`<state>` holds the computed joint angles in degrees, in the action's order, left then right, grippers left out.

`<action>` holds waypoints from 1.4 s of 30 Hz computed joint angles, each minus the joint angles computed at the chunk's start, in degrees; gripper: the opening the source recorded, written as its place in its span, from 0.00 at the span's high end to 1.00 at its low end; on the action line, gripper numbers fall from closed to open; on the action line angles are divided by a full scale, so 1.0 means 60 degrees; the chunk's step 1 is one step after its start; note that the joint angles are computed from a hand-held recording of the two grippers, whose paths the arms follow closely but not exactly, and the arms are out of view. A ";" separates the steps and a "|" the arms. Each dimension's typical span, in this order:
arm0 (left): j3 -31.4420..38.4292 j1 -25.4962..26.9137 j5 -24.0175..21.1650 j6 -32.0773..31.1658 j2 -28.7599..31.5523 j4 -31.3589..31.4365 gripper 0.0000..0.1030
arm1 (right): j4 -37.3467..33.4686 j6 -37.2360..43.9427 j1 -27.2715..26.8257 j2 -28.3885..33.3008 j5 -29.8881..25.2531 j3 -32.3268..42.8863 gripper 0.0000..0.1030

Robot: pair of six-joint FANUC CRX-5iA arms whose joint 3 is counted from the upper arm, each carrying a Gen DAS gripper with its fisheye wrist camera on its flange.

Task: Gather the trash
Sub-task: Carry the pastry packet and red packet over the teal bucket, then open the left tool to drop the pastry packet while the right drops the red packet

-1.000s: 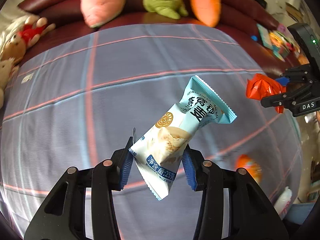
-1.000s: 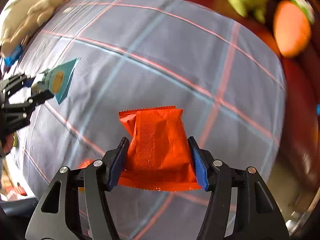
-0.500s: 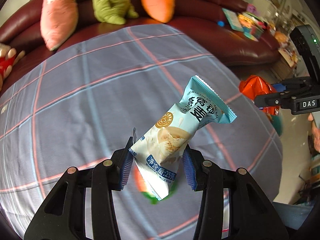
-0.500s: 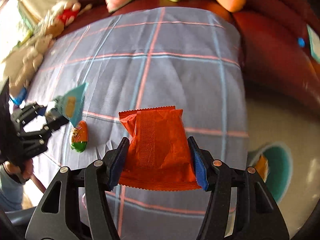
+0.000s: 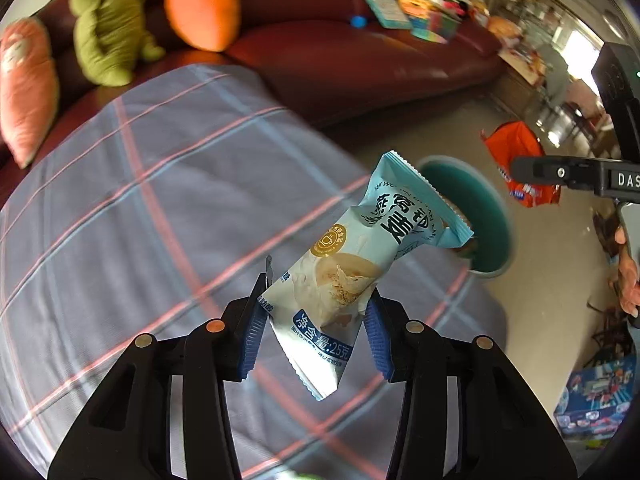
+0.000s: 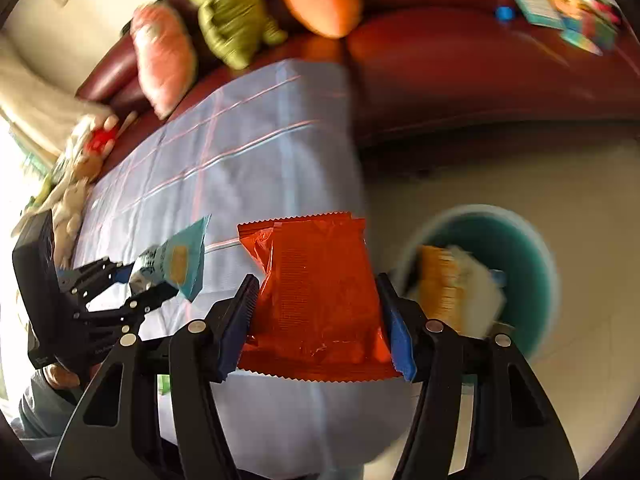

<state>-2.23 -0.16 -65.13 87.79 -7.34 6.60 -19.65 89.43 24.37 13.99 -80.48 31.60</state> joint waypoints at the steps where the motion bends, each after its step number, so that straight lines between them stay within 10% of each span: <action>1: 0.0148 -0.0184 0.0014 0.0075 0.0176 -0.0025 0.56 | -0.0097 -0.0019 -0.0292 -0.0083 0.0051 -0.0100 0.45; 27: 0.4197 -0.2522 -0.0620 0.0280 0.4608 0.0379 0.55 | -0.0115 -0.0889 -0.2604 0.0122 0.0558 -0.0447 0.45; 30: 0.4632 -0.2611 -0.0594 0.0357 0.5070 0.0479 0.50 | 0.0088 -0.1039 -0.2589 0.0146 0.0588 -0.0468 0.45; 34: 0.5047 -0.2691 -0.0767 0.0722 0.5411 0.0236 0.19 | 0.0199 -0.1198 -0.2547 0.0219 0.0558 -0.0433 0.45; 42: 0.4224 -0.2374 -0.0553 0.0762 0.4819 0.0433 0.15 | 0.0206 -0.1214 -0.2320 0.0413 0.0454 -0.0396 0.45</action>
